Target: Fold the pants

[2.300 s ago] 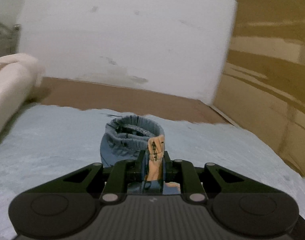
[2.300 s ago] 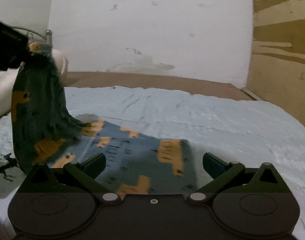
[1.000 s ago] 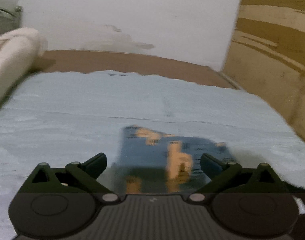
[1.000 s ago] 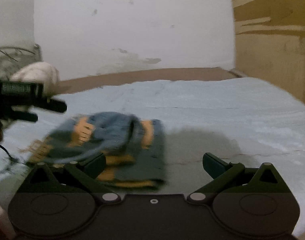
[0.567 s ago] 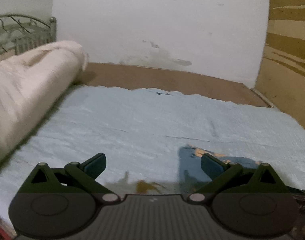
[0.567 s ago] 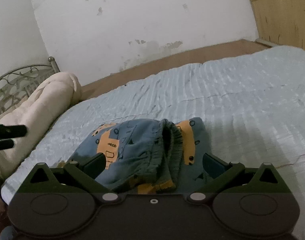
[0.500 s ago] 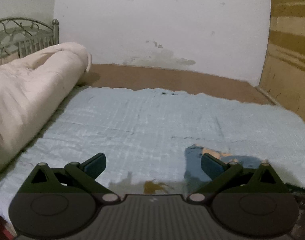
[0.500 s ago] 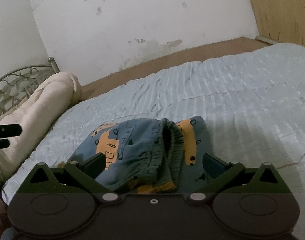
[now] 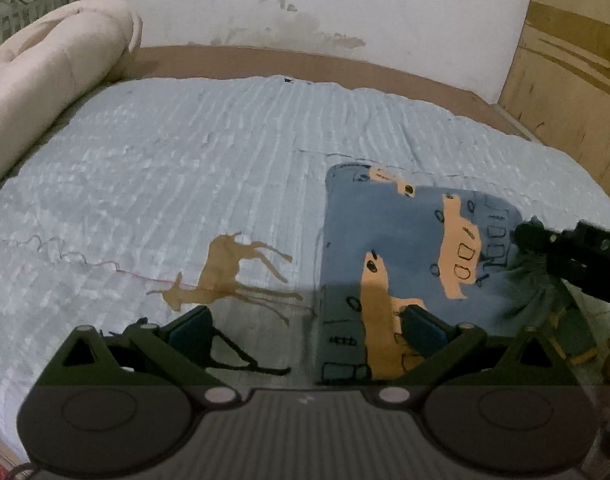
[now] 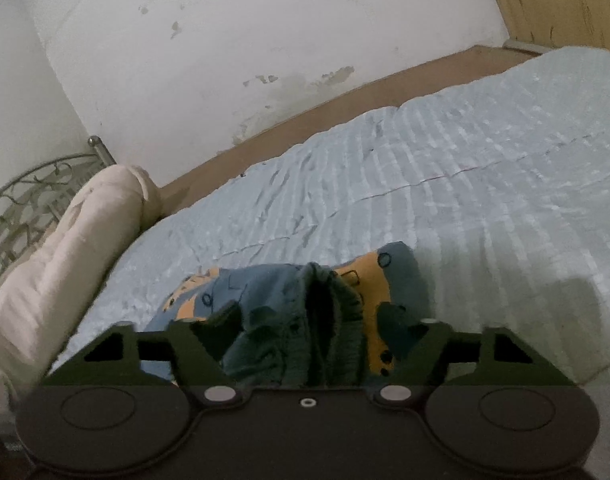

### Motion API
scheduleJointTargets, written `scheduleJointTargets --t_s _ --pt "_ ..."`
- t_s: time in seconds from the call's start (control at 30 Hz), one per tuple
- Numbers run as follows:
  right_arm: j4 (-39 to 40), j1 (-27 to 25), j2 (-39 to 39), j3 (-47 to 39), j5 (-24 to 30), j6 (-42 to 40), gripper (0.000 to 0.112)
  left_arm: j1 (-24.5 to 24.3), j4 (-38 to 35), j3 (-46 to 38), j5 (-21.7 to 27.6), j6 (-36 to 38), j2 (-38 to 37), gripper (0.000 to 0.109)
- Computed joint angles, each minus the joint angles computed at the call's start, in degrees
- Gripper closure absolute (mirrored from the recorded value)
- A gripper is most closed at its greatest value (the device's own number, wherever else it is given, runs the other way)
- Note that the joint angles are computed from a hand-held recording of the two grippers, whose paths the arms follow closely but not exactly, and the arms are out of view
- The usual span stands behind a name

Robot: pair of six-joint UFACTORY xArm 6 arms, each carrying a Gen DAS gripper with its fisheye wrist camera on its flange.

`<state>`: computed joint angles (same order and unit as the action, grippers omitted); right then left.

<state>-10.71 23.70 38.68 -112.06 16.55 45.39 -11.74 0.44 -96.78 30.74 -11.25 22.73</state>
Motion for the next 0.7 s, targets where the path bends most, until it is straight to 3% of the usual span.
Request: scheduleJointTargets --t_s 0.2,0.3,0.47,0.7 --pt "-3.8 -0.2 -1.1 2.3 -0.4 7.1 0.075 -0.3 0.3 0.3 -0.2 -0.3 -0.4 0.006" --pt "-6.5 -0.4 -2.3 4.0 -1.1 9.8 0.102 -0.4 0.7 0.6 -0.8 -0.9 -0.8 0.006" --pt "-11.6 -0.3 -4.2 5.2 -1.9 10.5 0.104 -0.5 0.2 0.3 -1.1 -0.6 -1.3 0.006" --pt "-25.0 -1.2 -11.0 11.3 -2.5 24.2 0.104 -1.1 -0.6 -1.7 -0.9 0.9 -0.4 0.006"
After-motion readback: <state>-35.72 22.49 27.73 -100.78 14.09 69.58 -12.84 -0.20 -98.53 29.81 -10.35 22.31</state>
